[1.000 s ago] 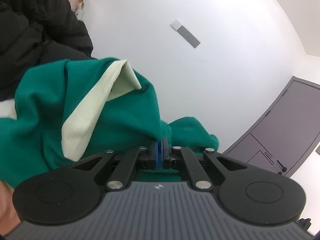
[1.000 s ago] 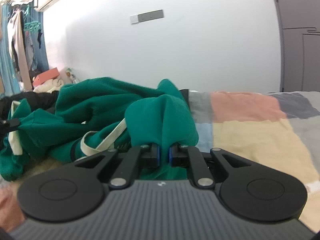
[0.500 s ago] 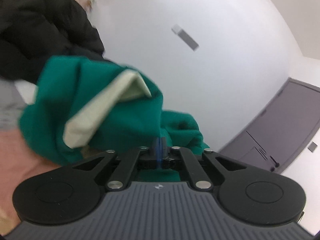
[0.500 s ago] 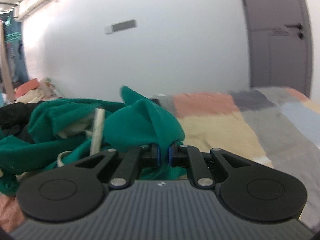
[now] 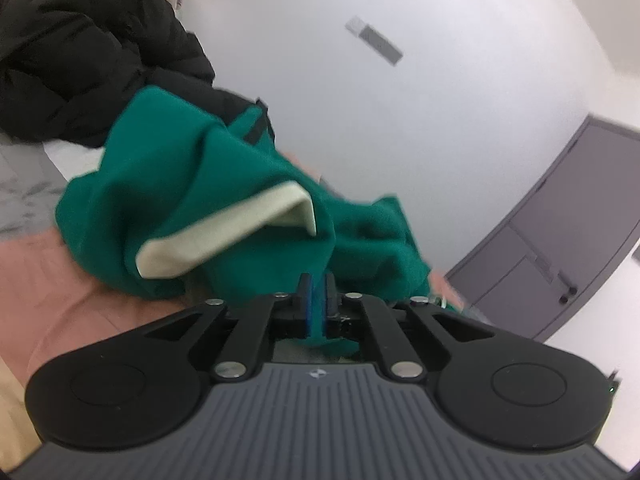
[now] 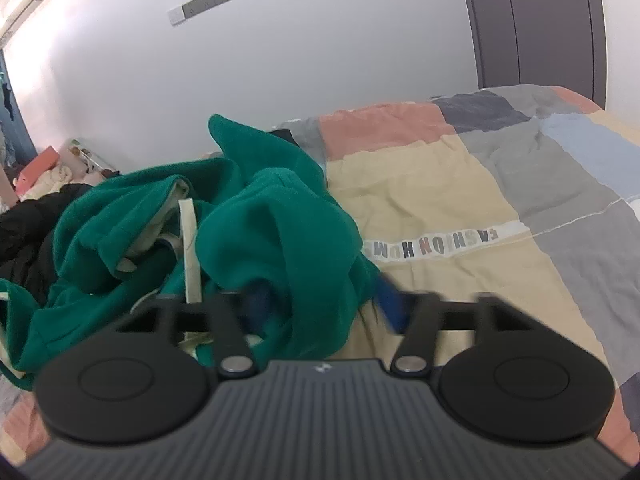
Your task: Fold large clothes
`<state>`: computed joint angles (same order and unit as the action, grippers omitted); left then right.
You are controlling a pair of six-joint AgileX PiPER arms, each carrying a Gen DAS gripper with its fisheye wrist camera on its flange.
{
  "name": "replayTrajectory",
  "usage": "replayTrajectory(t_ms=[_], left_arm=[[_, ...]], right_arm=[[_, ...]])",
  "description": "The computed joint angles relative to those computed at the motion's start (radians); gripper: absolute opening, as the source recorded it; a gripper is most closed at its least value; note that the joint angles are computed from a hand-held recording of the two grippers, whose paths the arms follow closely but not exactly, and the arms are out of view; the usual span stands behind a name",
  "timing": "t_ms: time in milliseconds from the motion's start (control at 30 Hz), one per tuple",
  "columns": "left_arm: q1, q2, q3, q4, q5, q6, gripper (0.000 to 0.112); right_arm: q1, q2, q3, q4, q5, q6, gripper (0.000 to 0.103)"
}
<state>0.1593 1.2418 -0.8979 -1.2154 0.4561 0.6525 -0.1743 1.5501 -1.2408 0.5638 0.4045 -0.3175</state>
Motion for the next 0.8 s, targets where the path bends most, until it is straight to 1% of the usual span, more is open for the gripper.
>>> replayTrajectory(t_ms=[33, 67, 100, 133, 167, 200, 233, 267, 367, 400, 433, 467, 500, 533, 600, 667, 700, 767, 800], left_arm=[[-0.018, 0.011, -0.007, 0.037, -0.011, -0.024, 0.012], [-0.041, 0.016, -0.011, 0.083, -0.030, -0.064, 0.025], [-0.061, 0.022, -0.016, 0.126, -0.048, -0.100, 0.041], [-0.080, 0.029, -0.021, 0.161, -0.065, -0.129, 0.047], [-0.095, 0.034, -0.022, 0.182, -0.081, -0.143, 0.052], [-0.104, 0.041, -0.026, 0.194, -0.089, -0.147, 0.053], [-0.108, 0.048, -0.031, 0.202, -0.091, -0.148, 0.054], [-0.109, 0.057, -0.040, 0.209, -0.088, -0.151, 0.055], [-0.094, 0.084, -0.053, 0.181, -0.075, -0.126, 0.056], [-0.087, 0.093, -0.057, 0.163, -0.071, -0.107, 0.057], [-0.084, 0.100, -0.058, 0.154, -0.072, -0.097, 0.057], [-0.079, 0.109, -0.061, 0.149, -0.071, -0.088, 0.057], [-0.075, 0.117, -0.066, 0.151, -0.070, -0.089, 0.057], [-0.070, 0.123, -0.068, 0.147, -0.069, -0.084, 0.058], [-0.055, 0.135, -0.069, 0.113, -0.061, -0.055, 0.058], [-0.036, 0.146, -0.066, 0.067, -0.050, -0.011, 0.059], [-0.030, 0.152, -0.062, 0.040, -0.051, 0.023, 0.060], [-0.025, 0.166, -0.065, 0.036, -0.060, 0.035, 0.060], [-0.014, 0.177, -0.064, 0.001, -0.052, 0.071, 0.061]], right_arm=[[-0.003, -0.010, 0.012, 0.017, -0.006, -0.017, 0.080], [-0.003, -0.020, 0.022, 0.042, -0.020, -0.042, 0.082], [0.005, -0.028, 0.032, 0.048, -0.047, -0.057, 0.082], [0.022, -0.042, 0.045, 0.014, -0.083, -0.032, 0.082], [0.046, -0.057, 0.061, -0.058, -0.129, 0.033, 0.082], [0.065, -0.069, 0.071, -0.127, -0.162, 0.094, 0.083], [0.087, -0.073, 0.076, -0.164, -0.193, 0.114, 0.083], [0.109, -0.070, 0.068, -0.168, -0.211, 0.094, 0.083], [0.161, -0.050, 0.028, -0.048, -0.223, -0.081, 0.085], [0.183, -0.031, -0.002, -0.005, -0.212, -0.145, 0.093], [0.197, -0.011, -0.031, 0.074, -0.195, -0.234, 0.099], [0.211, 0.007, -0.058, 0.133, -0.179, -0.298, 0.103], [0.229, 0.033, -0.096, 0.153, -0.156, -0.330, 0.103], [0.248, 0.062, -0.136, 0.132, -0.142, -0.326, 0.103], [0.308, 0.128, -0.219, -0.019, -0.146, -0.229, 0.103], [0.358, 0.204, -0.312, -0.130, -0.133, -0.171, 0.103], [0.376, 0.251, -0.373, -0.197, -0.108, -0.118, 0.103], [0.410, 0.333, -0.492, -0.346, -0.042, 0.003, 0.103], [0.428, 0.390, -0.573, -0.405, -0.003, 0.044, 0.103]])
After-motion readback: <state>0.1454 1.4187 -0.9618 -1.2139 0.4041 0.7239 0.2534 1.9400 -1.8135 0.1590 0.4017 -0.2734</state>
